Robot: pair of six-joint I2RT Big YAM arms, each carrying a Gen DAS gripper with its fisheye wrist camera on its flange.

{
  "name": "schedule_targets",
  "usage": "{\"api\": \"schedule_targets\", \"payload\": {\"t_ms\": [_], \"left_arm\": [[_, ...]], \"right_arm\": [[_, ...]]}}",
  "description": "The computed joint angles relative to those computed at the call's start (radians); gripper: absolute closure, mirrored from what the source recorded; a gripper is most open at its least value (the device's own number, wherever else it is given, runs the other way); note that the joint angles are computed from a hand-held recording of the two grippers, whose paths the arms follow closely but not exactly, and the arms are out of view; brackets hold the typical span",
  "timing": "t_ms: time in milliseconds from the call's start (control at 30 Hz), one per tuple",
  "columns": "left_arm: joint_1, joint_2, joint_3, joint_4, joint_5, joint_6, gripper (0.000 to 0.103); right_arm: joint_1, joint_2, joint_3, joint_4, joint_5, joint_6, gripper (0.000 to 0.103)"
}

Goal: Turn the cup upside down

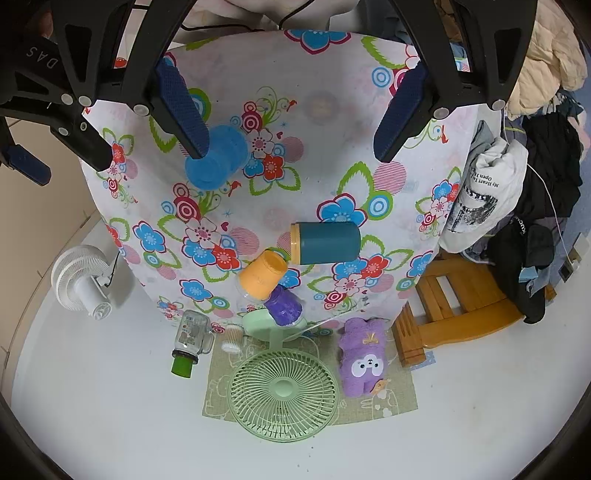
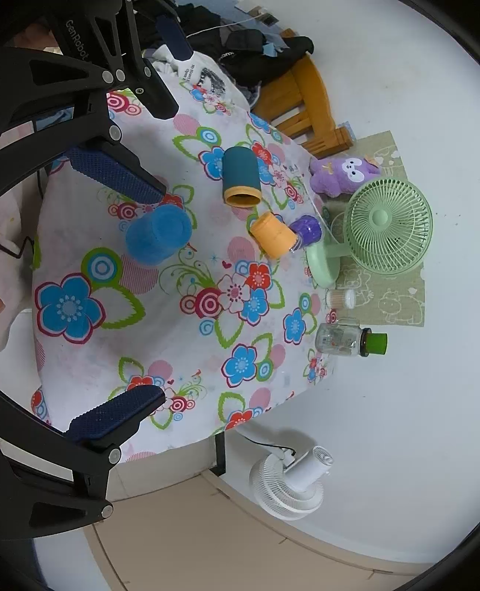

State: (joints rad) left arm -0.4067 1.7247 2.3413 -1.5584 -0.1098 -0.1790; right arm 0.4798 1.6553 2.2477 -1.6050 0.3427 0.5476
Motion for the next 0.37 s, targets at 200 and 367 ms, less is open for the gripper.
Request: {"api": "schedule_targets", "payload": {"t_ms": [200,367], "left_arm": [[0.0,0.0,0.0,0.0,0.001,0.001,0.011],[0.002,0.001,-0.003,0.002,0.004,0.003,0.011]], "right_arm": [[0.001,-0.004,-0.008,0.002,0.002,0.001,0.003],[0.002,-0.004,-0.009,0.0,0.003,0.003,0.003]]}}
